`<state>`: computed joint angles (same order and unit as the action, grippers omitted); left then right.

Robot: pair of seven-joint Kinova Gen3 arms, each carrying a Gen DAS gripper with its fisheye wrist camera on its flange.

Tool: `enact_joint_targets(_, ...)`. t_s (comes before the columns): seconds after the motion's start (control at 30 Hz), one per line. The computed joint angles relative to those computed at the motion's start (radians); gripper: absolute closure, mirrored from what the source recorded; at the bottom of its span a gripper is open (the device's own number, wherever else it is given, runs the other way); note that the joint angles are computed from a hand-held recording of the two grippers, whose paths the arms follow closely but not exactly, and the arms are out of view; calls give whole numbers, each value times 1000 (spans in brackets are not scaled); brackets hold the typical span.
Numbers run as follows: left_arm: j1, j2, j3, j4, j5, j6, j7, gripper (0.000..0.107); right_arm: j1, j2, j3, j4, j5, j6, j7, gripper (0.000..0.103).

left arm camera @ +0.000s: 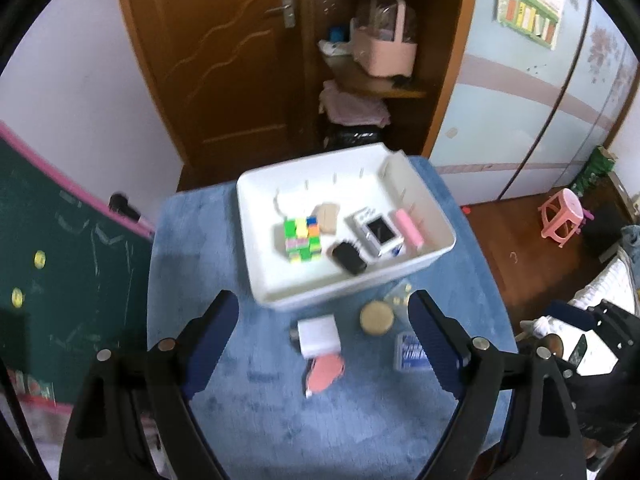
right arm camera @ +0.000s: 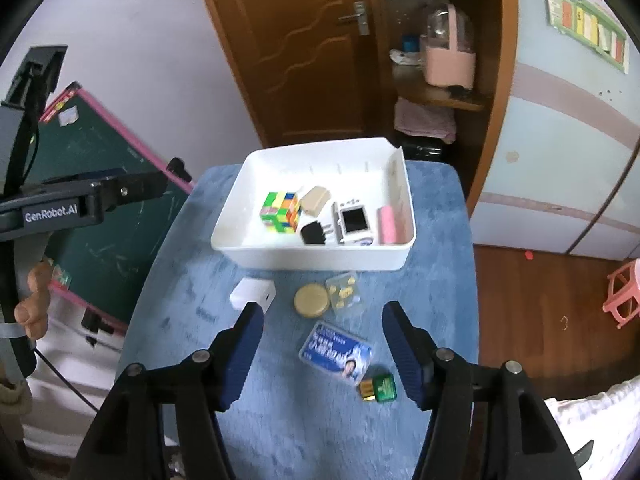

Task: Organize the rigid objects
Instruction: 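Open both tools to release block and roller, then lift away, then grasp the white charger with the left tool while the right tool grasps the floss box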

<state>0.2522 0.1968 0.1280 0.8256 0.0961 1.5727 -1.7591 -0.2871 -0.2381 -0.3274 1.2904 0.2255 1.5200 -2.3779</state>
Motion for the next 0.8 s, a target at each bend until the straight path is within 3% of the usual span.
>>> enact_joint_targets(0.2,-15,-79,-11,179,-14,-39,46,19,-13,-55,11,93,-45,-30,59,39)
enact_joint_targets(0.37,-18,-87,-7,256,-50,-31,68,19,-10,-74,12,183,-76,-73,117,39)
enact_joint_targets(0.53,-13,-51,-4,294,-73,-19,68,19,-15,-71,22,278,-95,-138,175,39)
enact_joint_targets(0.8,0,91,-3,269,-64,17,57,17,-24,3,99,359,-160,-225,294,39)
